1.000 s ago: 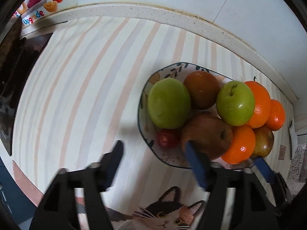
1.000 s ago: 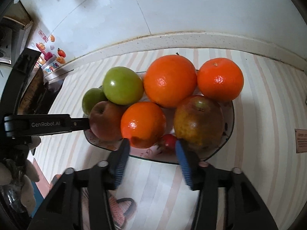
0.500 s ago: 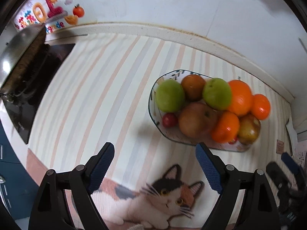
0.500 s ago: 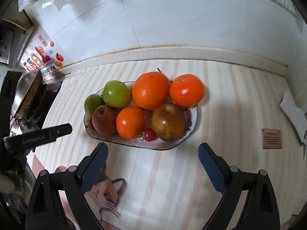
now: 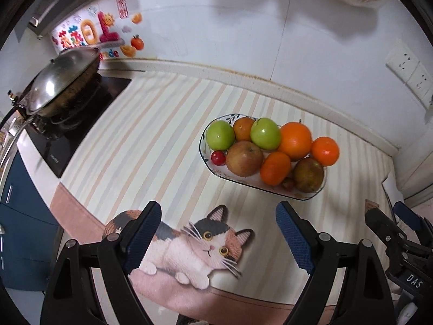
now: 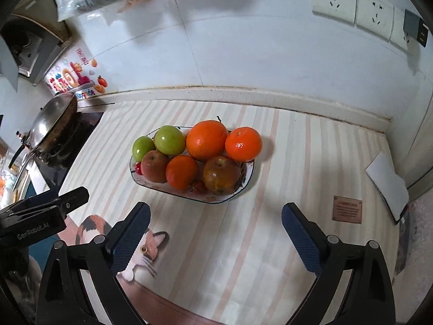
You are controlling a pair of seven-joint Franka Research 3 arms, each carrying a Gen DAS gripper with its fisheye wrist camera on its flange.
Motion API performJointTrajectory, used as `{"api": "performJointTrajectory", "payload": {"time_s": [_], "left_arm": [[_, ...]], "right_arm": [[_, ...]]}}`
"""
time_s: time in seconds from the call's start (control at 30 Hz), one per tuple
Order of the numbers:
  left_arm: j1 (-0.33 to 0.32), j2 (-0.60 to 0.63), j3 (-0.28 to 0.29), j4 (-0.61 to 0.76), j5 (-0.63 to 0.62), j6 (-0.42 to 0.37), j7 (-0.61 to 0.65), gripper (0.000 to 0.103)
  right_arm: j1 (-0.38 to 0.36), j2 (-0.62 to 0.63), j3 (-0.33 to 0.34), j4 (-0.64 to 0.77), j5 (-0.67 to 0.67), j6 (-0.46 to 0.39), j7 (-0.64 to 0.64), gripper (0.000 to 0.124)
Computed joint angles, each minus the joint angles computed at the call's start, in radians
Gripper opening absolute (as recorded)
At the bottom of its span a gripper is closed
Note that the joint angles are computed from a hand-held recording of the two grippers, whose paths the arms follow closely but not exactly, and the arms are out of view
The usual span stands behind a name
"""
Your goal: Organize fruits
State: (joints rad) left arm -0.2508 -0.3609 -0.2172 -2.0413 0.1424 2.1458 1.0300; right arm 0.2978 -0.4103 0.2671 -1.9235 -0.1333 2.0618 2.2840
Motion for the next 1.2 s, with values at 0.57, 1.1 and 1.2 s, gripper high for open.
{"api": "performJointTrajectory", "payload": {"time_s": [0.57, 1.1, 1.2], "left_arm": [[-0.062, -0.329, -0.014, -0.101, 0.022, -0.063, -0.003, 0.087], [-0.112, -0.587, -0.018, -0.147, -0.017, -0.177, 0.036, 0.087], [-0.11, -0.606, -0.031, -0.146, -0.011, -0.19, 0.027, 0.087]], "right_arm": [[-0.036, -0.196, 0.142, 0.13, -0.037, -0.203, 0.055, 0.1], [-0.126, -0.307, 0.32, 0.329, -0.009, -0.433, 0.135, 0.101], [-0.144, -0.319, 0.329, 0.348, 0.013, -0.439, 0.116, 0.101]]}}
